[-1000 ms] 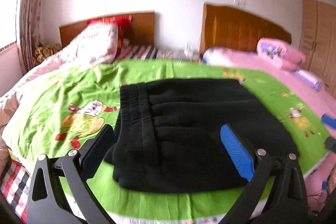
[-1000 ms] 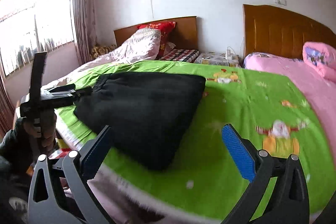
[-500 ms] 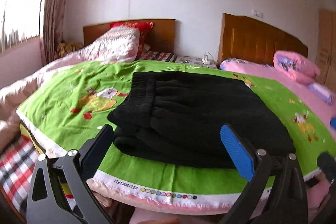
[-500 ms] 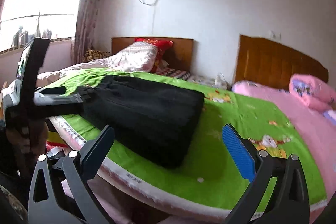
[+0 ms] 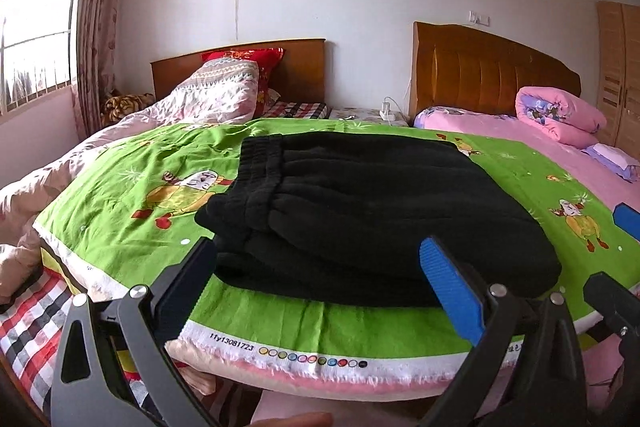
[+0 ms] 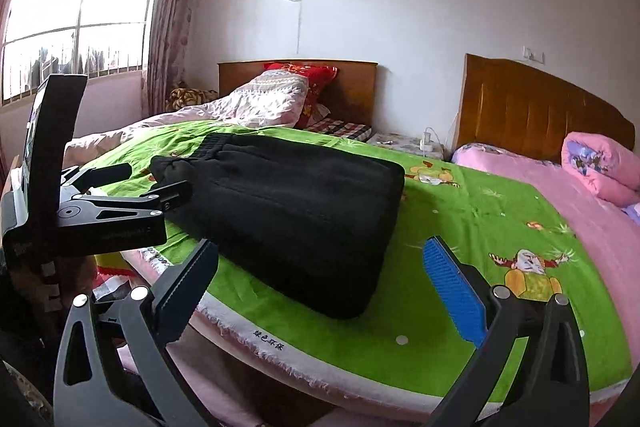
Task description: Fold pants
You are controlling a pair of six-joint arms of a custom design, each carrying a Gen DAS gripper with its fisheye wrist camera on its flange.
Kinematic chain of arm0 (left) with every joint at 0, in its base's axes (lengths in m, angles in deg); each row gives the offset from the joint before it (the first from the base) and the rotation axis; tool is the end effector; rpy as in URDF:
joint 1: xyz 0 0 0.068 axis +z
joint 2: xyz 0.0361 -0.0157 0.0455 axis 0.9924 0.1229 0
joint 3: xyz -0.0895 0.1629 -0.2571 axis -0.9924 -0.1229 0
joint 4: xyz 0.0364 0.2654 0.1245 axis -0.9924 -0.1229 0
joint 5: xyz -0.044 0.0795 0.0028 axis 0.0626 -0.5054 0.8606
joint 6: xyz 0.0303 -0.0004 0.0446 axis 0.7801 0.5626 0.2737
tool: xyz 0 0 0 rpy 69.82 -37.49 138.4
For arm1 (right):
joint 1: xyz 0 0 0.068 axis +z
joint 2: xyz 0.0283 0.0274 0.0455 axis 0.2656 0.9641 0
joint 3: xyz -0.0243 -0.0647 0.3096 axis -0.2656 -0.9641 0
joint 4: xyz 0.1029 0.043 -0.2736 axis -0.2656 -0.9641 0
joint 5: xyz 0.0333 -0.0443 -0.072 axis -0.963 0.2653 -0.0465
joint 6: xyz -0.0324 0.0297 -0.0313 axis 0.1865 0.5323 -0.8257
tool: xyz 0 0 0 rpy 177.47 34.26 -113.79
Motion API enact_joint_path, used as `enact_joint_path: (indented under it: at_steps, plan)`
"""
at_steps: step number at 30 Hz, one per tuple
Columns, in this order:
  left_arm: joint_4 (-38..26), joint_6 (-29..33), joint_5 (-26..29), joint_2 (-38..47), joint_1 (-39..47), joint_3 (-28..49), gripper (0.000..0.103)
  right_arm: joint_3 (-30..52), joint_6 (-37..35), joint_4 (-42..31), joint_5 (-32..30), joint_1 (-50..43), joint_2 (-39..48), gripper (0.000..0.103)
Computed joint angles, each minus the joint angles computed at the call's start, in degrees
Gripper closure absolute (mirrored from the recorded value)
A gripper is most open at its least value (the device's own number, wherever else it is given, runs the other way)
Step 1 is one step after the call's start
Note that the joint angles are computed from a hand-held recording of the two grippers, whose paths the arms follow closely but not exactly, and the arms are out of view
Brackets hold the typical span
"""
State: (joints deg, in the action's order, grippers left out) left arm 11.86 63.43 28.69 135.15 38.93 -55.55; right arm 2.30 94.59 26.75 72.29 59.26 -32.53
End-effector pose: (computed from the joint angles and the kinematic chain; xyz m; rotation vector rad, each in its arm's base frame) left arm 0.2161 -0.1851 0.1954 0.2306 2.0049 -0.1148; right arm 0.1366 0.1009 0.1523 -0.1074 1.9170 -0.0077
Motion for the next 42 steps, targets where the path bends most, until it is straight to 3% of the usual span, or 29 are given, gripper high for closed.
enact_joint_path:
  at_steps: [42]
  plan:
    - [1.24, 0.62, -2.03, 0.18, -1.42, -0.8, 0.001, -0.34, 1.14, 0.14, -0.97, -0.67, 0.65, 0.004]
